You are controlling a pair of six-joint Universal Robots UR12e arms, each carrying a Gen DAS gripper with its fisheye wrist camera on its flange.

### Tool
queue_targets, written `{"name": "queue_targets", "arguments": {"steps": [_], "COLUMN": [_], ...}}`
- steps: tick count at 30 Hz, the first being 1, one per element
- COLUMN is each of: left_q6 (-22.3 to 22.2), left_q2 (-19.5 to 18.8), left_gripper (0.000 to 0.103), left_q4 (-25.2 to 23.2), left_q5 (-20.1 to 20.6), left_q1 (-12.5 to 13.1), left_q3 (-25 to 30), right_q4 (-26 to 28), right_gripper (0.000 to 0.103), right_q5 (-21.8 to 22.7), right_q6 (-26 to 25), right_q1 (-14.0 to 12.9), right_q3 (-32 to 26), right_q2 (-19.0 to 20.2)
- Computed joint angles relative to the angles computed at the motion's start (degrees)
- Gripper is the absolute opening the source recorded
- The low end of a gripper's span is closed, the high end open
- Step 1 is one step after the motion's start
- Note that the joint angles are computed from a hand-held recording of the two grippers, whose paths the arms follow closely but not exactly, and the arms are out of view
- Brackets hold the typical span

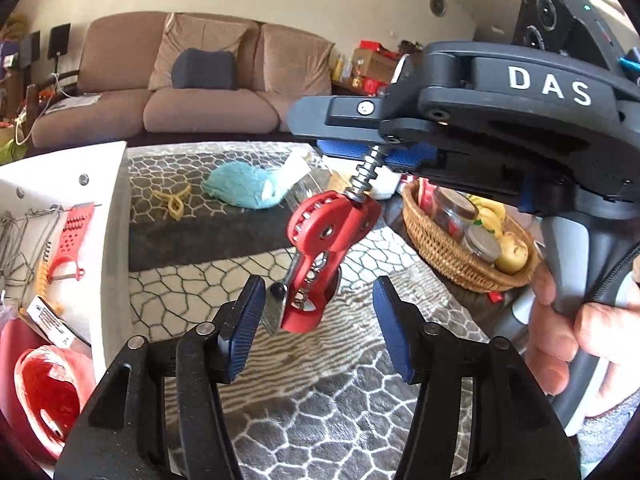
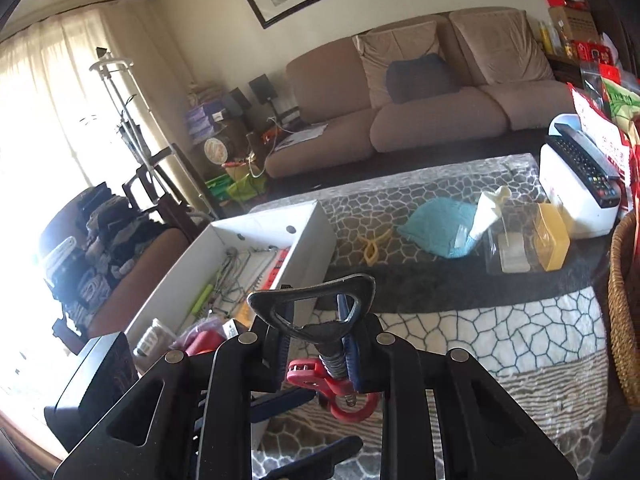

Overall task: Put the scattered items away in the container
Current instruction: 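Lift the red corkscrew with the right gripper and carry it over the box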

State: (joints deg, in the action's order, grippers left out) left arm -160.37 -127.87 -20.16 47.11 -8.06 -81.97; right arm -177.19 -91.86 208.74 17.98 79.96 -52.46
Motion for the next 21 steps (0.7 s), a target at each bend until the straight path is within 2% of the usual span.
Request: {"name": "queue_targets", "arguments": {"steps": [3,4,5,8,12,18,21], "left_q6": [-2.8,-4.3,-6.0,-10.9,-15.5,-18.7,-21.2], "left_q2": [-0.2,-0.2,-0.5,-1.4,-2.0,-3.5,-4.5], "left_gripper": [0.070,0.080,0.086,0.087,0.087,0.088,0.095], "left_q4": [1.9,3.9,6.1,10.2,13.8,15.0,14.7], "left_q5": [-3.6,-4.7,-6.0,-9.1,-9.1,-9.0,-10.0], "left_q1": [1.2,1.7,2.2,3.8,5.4,7.6,8.8], "left_q3": [0.4,0.3,0.4,1.5,3.0,6.2,7.8], "right_q4": [0.0,0.4,1.5,6.5,12.3,19.6,22.8], "right_gripper": [0.023,0.023,0.023,0.023,0.023,0.023,0.023], "right_q5": [-0.9,-1.2,-1.1,-0.5,-1.8,0.1,1.1], "right_q6": [0.2,-0.1,-0.2,-2.0,-6.4,-7.9,-6.8], "right_q1": [0.8,1.1,1.3,1.9,3.0,4.0,4.4], "right_q3": [-1.3,-2.0,-2.8,-6.7,-13.2,-23.7,-29.4], "right_q2": [0.0,0.0,0.0,0.3,1.6,6.1,9.4]}}
